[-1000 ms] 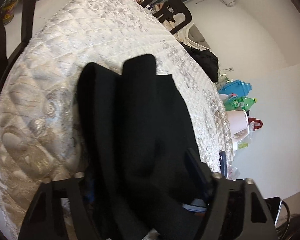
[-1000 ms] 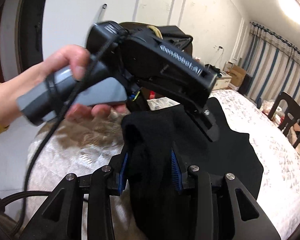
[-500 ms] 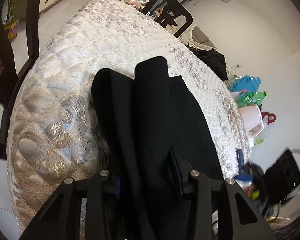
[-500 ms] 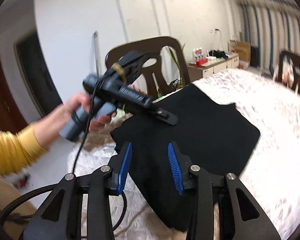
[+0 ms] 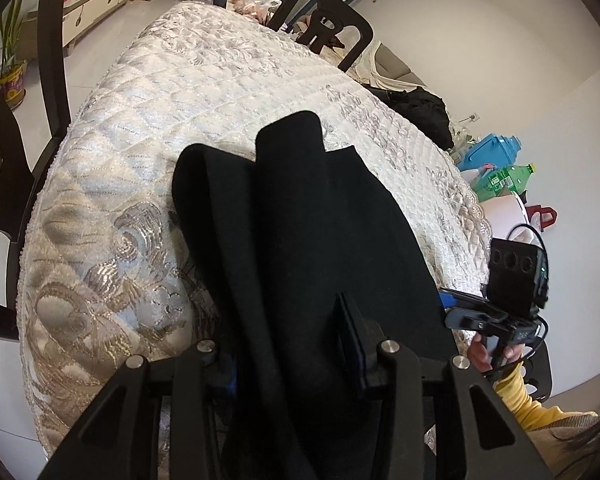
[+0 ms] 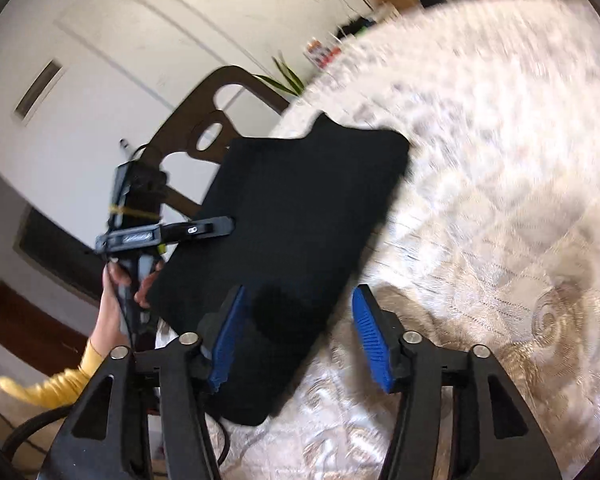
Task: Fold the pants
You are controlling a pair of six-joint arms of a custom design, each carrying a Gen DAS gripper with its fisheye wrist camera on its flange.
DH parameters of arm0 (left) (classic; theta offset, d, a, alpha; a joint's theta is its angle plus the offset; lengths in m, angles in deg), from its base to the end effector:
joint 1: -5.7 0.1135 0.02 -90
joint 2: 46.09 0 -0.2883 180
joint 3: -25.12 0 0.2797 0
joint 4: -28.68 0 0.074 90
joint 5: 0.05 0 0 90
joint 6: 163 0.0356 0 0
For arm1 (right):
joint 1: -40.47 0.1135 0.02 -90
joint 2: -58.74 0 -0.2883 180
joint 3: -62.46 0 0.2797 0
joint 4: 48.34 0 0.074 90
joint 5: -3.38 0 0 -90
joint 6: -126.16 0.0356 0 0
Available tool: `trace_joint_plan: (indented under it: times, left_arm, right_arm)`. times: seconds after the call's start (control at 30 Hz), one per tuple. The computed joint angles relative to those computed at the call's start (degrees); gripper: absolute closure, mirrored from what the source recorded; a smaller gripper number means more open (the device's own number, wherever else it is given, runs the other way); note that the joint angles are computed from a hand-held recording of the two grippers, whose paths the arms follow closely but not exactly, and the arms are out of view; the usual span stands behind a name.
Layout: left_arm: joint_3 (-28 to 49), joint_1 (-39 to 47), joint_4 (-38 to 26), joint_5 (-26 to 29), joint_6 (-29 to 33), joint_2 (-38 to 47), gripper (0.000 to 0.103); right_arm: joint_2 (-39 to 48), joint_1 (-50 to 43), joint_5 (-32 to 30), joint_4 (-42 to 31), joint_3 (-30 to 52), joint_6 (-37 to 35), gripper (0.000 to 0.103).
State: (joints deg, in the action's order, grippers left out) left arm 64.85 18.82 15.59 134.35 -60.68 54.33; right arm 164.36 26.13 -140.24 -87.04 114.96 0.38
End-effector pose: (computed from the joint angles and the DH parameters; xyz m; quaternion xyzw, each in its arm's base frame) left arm 0.2363 0.0295 0.0577 0.0469 0.9170 -0.3361 0.2098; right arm 0.2614 -0.0372 0.0724 -0.1590 0.8782 0.4145 0.1782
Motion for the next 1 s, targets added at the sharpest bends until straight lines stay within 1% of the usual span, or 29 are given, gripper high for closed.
trace_joint_plan:
  times: [0.1,0.2,0.27,0.37,0.47,0.53,0.6,0.63,0.67,0.73,0.77,0.8,0.83,0.9,0.97,1.0]
  left_arm:
    - [-0.2,-0.7,0.4,-0.7,-0.6,-0.5,0.058]
    - [-0.3,-1.6,0.5,-1.5,-1.0,-1.0,0.054]
    - [-0.4,-2.2,0.7,-1.9,-1.1,-1.4,0.048]
    - [-0.4,-3.8,0.8,-3.0,-1.8,-2.1,0.043]
    - [0.0,-4.7,1.0,-3.4,-3.3,-2.0,0.039]
    - [-0.3,-5.7,2.1,-4.1,-4.9,-2.3,0.038]
    - [-0.7,-7.0,3.0,-6.2,-6.2,-3.2,0.038]
    - [-0.9,-7.6,3.1,-7.3,-6.6,-3.8,0.039]
    - [-1.2,-8.6,3.4,-8.6,-7.5,-4.4,0.039]
    - [-1.5,-10.3,3.5,-12.1,-9.2,-5.7,0.042]
    - [-1.7,-11.3,3.5,-14.1,-10.2,-6.4,0.044]
    - [-1.8,-12.2,3.5,-15.8,-11.4,-7.1,0.045]
    - [-1.9,-12.6,3.4,-16.9,-12.4,-7.7,0.048]
    - [-2.3,-13.5,3.4,-18.9,-14.4,-8.9,0.053]
    - [-2.6,-14.3,3.1,-20.4,-16.3,-10.5,0.061]
    - [-2.8,-14.7,3.0,-21.2,-17.1,-11.3,0.063]
  right_arm:
    - [0.3,1.3,-0.1,-2.6,1.5,-1.7,0.045]
    - [1.5,3.1,-0.7,-2.4,2.8,-0.1,0.045]
    - [2.6,3.9,-1.2,-4.0,4.4,0.2,0.042]
    - [3.6,5.3,-2.0,-4.0,5.5,2.5,0.041]
    - [4.2,7.4,-2.6,-1.6,5.5,6.5,0.041]
    - [3.6,8.6,-1.9,1.6,4.4,9.8,0.041]
    - [2.7,9.4,-1.3,4.5,3.0,12.0,0.041]
    - [2.5,9.2,-1.1,4.8,2.8,12.0,0.041]
    - [2.1,9.3,-0.6,5.9,2.2,13.1,0.042]
    - [0.8,9.6,1.4,8.1,1.1,15.8,0.050]
    - [0.5,9.6,2.5,8.9,0.7,16.5,0.059]
    - [0.0,9.6,3.5,9.7,0.3,17.2,0.064]
    - [-0.2,9.5,3.5,10.3,-0.1,17.8,0.065]
    - [-0.9,8.9,3.2,10.6,-0.7,17.6,0.070]
    - [-2.7,8.8,3.3,11.9,-2.0,17.5,0.074]
    - [-3.6,8.7,3.4,12.0,-2.5,17.1,0.075]
